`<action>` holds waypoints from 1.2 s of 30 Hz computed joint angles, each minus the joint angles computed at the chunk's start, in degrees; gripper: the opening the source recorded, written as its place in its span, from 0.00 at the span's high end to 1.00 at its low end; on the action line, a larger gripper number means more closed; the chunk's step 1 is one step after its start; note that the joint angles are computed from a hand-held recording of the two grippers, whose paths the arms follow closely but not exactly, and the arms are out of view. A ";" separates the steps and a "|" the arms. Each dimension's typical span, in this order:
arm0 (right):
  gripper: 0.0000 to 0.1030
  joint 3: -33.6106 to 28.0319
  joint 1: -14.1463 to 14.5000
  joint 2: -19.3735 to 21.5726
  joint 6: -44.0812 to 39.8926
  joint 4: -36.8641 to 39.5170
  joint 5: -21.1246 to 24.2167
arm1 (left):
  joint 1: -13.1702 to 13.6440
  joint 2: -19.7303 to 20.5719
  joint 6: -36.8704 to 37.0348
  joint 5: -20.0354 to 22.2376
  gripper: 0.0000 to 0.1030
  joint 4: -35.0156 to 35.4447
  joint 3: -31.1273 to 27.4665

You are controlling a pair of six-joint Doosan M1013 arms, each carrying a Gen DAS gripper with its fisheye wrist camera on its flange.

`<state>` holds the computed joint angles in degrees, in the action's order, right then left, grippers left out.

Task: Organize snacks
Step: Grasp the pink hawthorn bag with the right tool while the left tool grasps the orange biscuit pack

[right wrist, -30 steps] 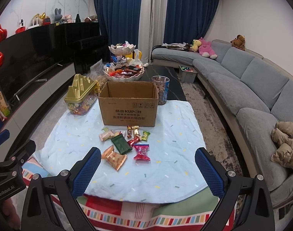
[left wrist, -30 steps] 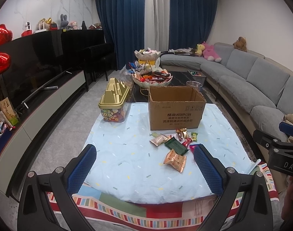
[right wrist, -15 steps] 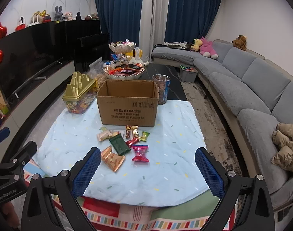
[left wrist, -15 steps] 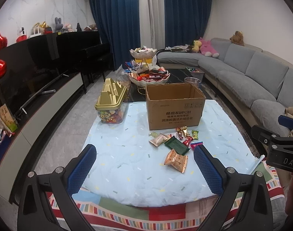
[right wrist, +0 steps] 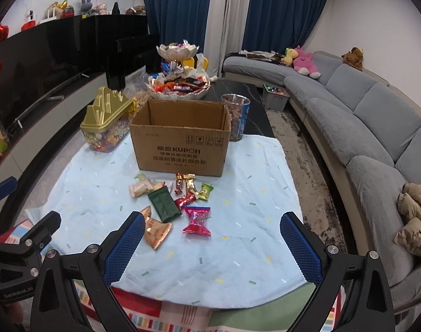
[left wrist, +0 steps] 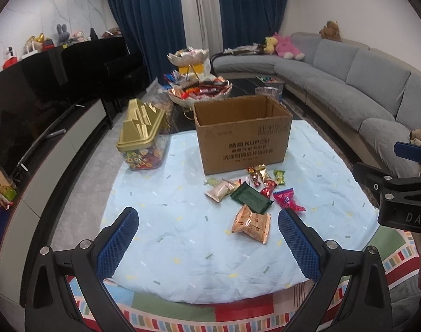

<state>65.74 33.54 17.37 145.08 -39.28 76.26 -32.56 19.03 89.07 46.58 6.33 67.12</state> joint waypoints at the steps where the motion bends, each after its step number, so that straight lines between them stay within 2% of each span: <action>1: 0.04 0.06 -0.23 0.11 -0.20 0.38 -0.12 | 0.04 0.54 0.35 0.51 0.00 -0.37 -0.50; 12: 0.04 0.70 -3.15 1.53 -2.06 4.84 -1.93 | 0.18 4.89 4.94 2.68 0.01 -5.36 -3.88; 30: 0.04 2.36 -7.00 3.84 -8.02 10.67 -4.92 | -0.06 10.46 13.37 7.69 0.08 -12.99 -6.90; 36: 0.11 3.07 -8.23 4.69 -10.27 13.66 -6.21 | -0.30 11.71 15.35 7.48 0.08 -13.70 -6.98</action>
<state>68.81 25.30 22.07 134.82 -25.62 70.05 -32.87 30.73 104.43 54.07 -7.37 60.14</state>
